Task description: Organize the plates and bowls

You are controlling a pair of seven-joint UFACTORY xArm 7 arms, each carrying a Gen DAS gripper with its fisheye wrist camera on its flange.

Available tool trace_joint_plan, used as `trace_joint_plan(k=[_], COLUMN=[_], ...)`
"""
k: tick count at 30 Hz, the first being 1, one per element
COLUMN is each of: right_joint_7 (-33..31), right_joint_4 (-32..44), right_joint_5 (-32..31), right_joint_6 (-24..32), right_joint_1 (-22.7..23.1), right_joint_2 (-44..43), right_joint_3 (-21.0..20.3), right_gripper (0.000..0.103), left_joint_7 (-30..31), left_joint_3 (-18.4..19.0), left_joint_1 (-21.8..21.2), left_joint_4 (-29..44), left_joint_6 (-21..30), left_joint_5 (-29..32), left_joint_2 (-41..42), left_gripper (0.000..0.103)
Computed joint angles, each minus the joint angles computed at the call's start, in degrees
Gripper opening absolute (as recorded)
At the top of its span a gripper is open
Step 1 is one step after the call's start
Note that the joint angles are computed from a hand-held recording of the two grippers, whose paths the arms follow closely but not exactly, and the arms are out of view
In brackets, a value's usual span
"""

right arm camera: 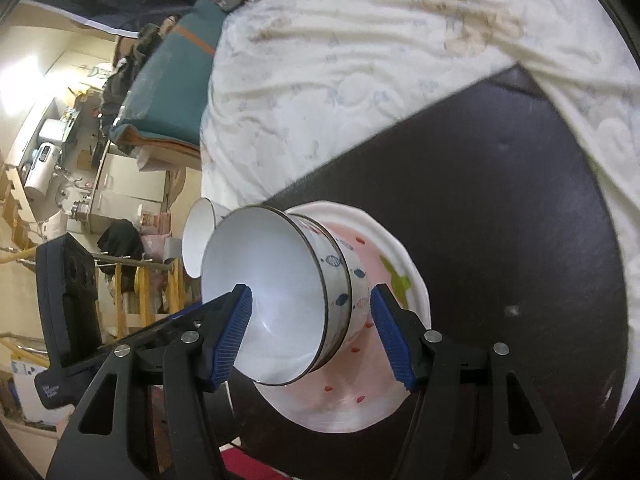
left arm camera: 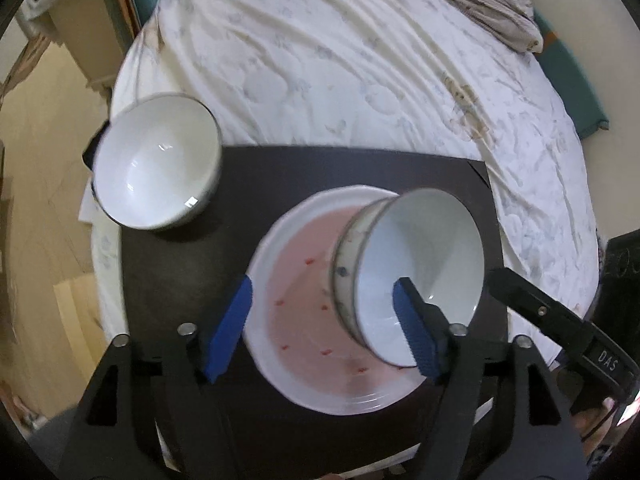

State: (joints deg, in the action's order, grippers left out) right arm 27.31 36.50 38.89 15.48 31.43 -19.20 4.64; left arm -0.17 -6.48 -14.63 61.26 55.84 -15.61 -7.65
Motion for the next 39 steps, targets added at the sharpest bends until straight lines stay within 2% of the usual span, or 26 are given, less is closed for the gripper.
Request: trace_joint_plan(k=[3,5,9,12,16,20,23,25,27,30,33,35,36,39], right_joint_7=[6.85,11.36,13.99,16.04,15.48,15.48,14.96,14.69,16.41,17.49,16.76,17.47,18.00,20.85], right_joint_4=[-0.39,0.68,4.59,9.86,18.87,30.15,37.59,42.46,47.53,55.57,60.21,64.53,66.49,70.77], right_joint_5=[-9.32,-16.15,-20.81,-24.80,-23.82,-24.36,-23.65,-23.73,-26.89,-29.46,-29.03,-30.05,-30.51,-31.44], right_joint_6=[1.30,4.31,8.33,12.04,15.88,23.59,26.91,27.92,29.52,32.78,33.24,35.64,37.04,40.54], right_joint_1=[-4.94,-7.77,-7.89,-9.09,-8.39,-8.67,-8.47,-8.06,-6.86,-5.37,-4.85,-3.87,-3.45,-2.12], right_joint_2=[-2.34,-3.24,-2.12,0.70,8.17,18.22,25.34,29.68,33.57,39.42,43.13,46.37,47.99,52.01], right_joint_3=[4.78,7.22,6.56,7.14,6.07,6.33,6.81,7.17,6.91,6.73,7.03,6.52,6.21,5.26], right_gripper=[0.065,0.065,0.065,0.065,0.065,0.065,0.065,0.065,0.065,0.065,0.065,0.065,0.065,0.062], left_joint_7=[0.42,1.19,4.66,4.67,2.33,2.66,2.36,2.12,2.02,3.49,5.28,4.94,5.00,5.89], left_joint_3=[0.85,1.53,3.01,3.91,4.88,4.64,5.08,5.26,5.25,4.86,4.44,4.48,4.44,4.13], left_joint_1=[1.03,1.74,3.54,5.60,8.46,9.93,11.54,12.58,13.30,14.61,15.05,15.01,15.07,15.25], left_joint_4=[0.74,2.22,5.46,7.23,9.26,12.05,13.73,14.69,15.42,15.73,16.08,16.23,16.05,16.52], left_joint_6=[0.13,0.96,1.89,1.20,1.22,-0.06,-0.14,0.45,1.04,1.96,2.19,1.84,1.44,1.66], left_joint_5=[1.22,0.63,-3.02,-4.53,-6.63,-3.11,-2.92,-2.93,-2.18,-4.17,-4.75,-4.03,-4.13,-4.89], left_joint_2=[-0.01,1.00,3.55,5.31,8.51,11.77,13.96,15.58,16.92,18.29,19.13,19.39,19.29,19.67], left_gripper=[0.077,0.077,0.077,0.077,0.077,0.077,0.077,0.077,0.077,0.076,0.076,0.073,0.066,0.056])
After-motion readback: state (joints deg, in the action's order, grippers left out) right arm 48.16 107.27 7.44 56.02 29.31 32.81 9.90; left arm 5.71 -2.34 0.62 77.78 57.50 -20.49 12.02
